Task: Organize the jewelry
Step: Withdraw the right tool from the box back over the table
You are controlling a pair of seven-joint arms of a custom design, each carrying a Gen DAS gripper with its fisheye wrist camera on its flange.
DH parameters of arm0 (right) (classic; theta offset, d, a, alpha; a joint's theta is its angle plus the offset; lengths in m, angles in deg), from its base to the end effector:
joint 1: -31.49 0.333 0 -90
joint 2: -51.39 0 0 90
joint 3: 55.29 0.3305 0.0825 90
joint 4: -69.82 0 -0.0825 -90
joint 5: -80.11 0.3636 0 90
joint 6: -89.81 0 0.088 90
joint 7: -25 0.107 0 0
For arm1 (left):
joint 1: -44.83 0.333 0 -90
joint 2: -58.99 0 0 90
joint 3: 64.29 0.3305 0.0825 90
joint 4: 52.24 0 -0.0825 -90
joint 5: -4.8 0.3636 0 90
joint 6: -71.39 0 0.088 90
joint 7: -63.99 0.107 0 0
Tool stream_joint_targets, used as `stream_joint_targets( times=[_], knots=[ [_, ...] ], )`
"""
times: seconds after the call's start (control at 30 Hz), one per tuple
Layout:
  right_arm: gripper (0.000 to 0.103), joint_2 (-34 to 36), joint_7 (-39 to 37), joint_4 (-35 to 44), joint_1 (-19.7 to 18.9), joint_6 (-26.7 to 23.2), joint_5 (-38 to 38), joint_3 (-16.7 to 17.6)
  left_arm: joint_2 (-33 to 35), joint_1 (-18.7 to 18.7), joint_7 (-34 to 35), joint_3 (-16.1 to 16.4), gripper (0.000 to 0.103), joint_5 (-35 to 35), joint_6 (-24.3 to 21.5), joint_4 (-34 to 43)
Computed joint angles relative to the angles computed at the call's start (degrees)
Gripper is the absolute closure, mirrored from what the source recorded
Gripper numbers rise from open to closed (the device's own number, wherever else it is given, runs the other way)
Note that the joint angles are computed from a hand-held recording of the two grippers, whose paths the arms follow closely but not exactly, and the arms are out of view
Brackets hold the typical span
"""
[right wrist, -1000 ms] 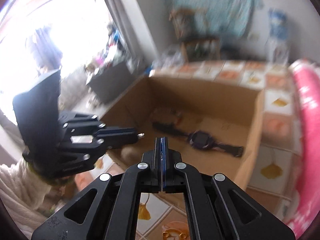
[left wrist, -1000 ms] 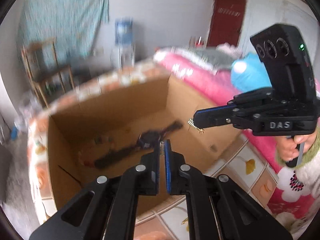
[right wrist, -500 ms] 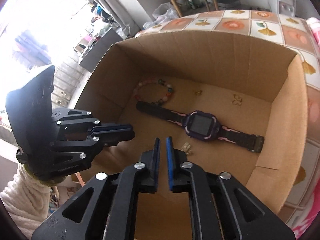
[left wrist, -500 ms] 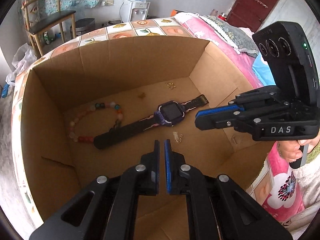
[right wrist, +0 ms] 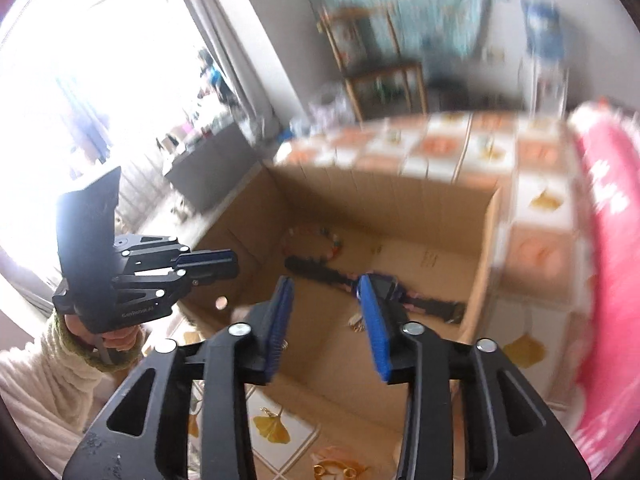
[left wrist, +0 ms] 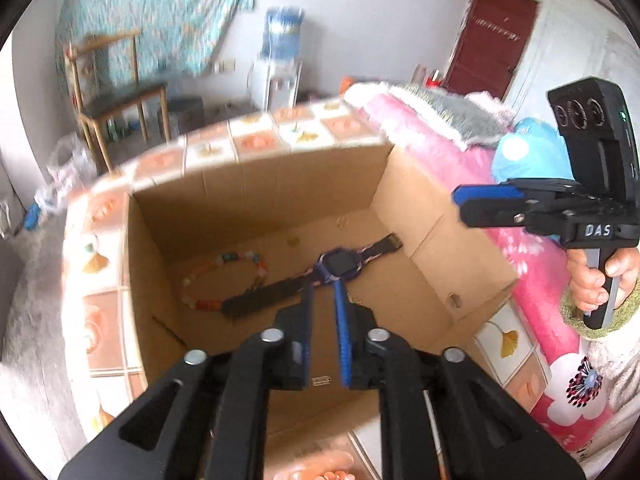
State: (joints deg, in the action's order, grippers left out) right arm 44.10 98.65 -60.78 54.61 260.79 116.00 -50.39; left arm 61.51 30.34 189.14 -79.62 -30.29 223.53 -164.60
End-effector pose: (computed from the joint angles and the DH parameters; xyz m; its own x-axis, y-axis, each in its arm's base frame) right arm 0.4777 0.2096 0.5226 0.3116 -0.9030 -0.2958 -0.7138 -0.0169 -0.7001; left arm 0.5245 -0.2792 0.5457 -0.6695 -0.7225 0.1726 -0.6129 0.4060 -0.6778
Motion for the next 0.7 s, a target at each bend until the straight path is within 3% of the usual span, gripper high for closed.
stream_joint_targets(
  times=[0.1, 0.17, 0.23, 0.33, 0.5, 0.6, 0.7],
  knots=[
    [0.059, -5.79, 2.71, -7.61, -0.48, 8.68, -3.35, 3.23, -5.55, -0.97, 8.36, 0.39, 0.083, -10.35, 3.51, -5.96],
    [0.057, -9.86, 8.14, -13.34, -4.88, 13.02, -7.28, 8.85, -9.17, -3.03, 13.02, 1.81, 0.081, -16.82, 5.34, -10.09],
    [0.057, -12.72, 13.34, -17.12, -10.91, 14.71, -9.35, 15.54, -12.50, -5.53, 16.88, 3.38, 0.078, -21.82, 6.73, -14.20],
    [0.057, -16.03, 18.09, -22.23, -12.14, 16.23, -9.54, 18.21, -15.63, -9.04, 20.46, 5.43, 0.074, -26.74, 7.66, -18.32],
    [0.057, -20.91, 28.13, -27.55, -20.39, 13.15, -10.17, 28.50, -18.78, -12.99, 23.29, 7.09, 0.069, -32.32, 6.66, -23.63],
    [0.057, -20.62, 32.52, -29.70, -18.68, 12.85, -9.83, 28.14, -19.02, -13.82, 23.28, 6.52, 0.069, -33.55, 6.16, -25.28],
    [0.057, -19.68, 36.38, -30.63, -18.19, 12.53, -10.33, 28.34, -17.83, -14.81, 22.89, 4.73, 0.069, -33.05, 8.95, -26.26]
  ],
)
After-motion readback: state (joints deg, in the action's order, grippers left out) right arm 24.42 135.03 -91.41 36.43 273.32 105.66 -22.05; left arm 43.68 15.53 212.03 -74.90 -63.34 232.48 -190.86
